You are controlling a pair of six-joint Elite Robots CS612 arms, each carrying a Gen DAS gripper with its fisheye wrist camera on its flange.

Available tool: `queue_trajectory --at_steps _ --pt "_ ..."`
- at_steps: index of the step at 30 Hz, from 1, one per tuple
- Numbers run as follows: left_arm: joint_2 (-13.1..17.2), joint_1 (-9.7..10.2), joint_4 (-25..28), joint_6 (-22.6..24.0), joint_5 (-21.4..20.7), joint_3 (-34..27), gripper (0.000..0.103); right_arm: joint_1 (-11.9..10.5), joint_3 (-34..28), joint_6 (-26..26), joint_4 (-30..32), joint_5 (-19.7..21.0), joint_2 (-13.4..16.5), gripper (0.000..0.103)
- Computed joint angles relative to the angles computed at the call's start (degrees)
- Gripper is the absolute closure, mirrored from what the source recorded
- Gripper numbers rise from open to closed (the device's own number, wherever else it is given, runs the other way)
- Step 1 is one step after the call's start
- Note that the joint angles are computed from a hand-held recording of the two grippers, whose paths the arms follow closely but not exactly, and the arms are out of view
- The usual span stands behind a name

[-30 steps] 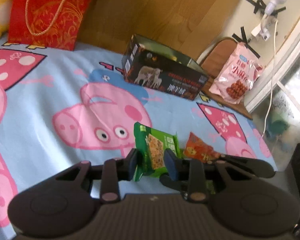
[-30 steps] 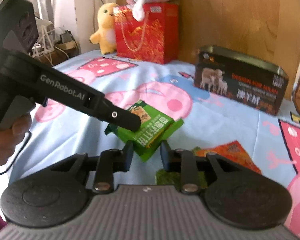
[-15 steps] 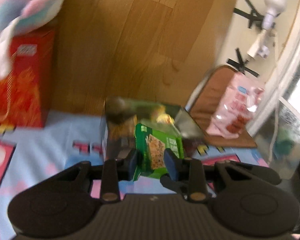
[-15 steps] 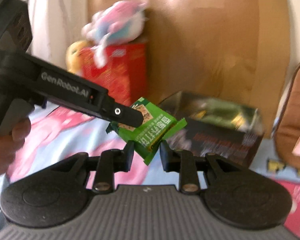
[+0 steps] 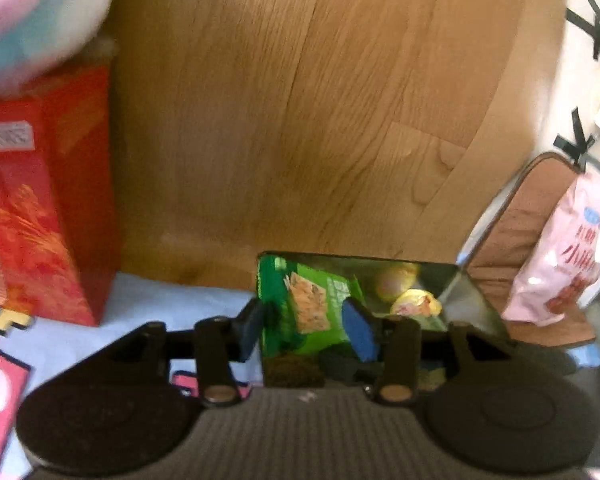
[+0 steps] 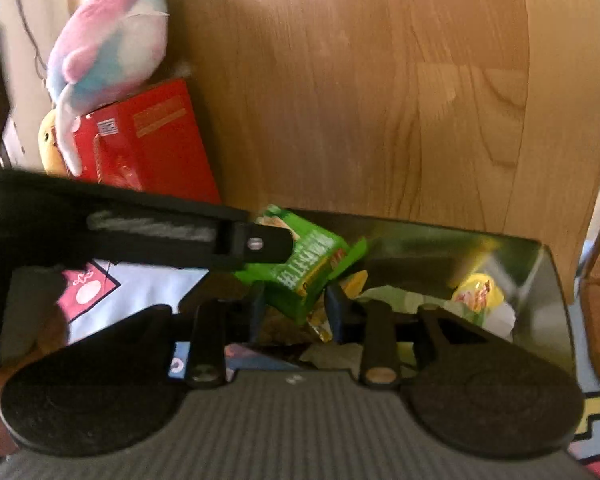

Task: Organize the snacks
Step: 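Carry the green cracker packet into the tin box and open the left tool, then move the left tool back to the orange candy bag and green bag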

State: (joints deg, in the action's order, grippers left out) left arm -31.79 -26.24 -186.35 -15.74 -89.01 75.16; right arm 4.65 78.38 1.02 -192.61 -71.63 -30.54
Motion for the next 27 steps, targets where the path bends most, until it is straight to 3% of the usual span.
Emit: queue_trajectory --at_steps 3,6,14,27 --pt "-1.1 -0.54 -1.5 2.2 0.9 2.3 0.058 -0.6 2.6 1.3 -2.8 0.9 -1.1 0.063" --pt "-2.2 -1.9 -3.2 4.6 4.5 4.8 0.058 -0.8 5.6 1.3 -5.5 0.6 -2.5 0.063" --pt "-6.1 -4.59 -10.1 5.2 8.4 14.1 0.056 -1.0 16.5 5.1 -15.8 0.1 -6.7 0.063" --pt "-9.5 -7.74 -16.0 3.1 12.4 25.8 0.055 -0.4 29.1 12.2 -26.9 -7.0 -9.6 0.052"
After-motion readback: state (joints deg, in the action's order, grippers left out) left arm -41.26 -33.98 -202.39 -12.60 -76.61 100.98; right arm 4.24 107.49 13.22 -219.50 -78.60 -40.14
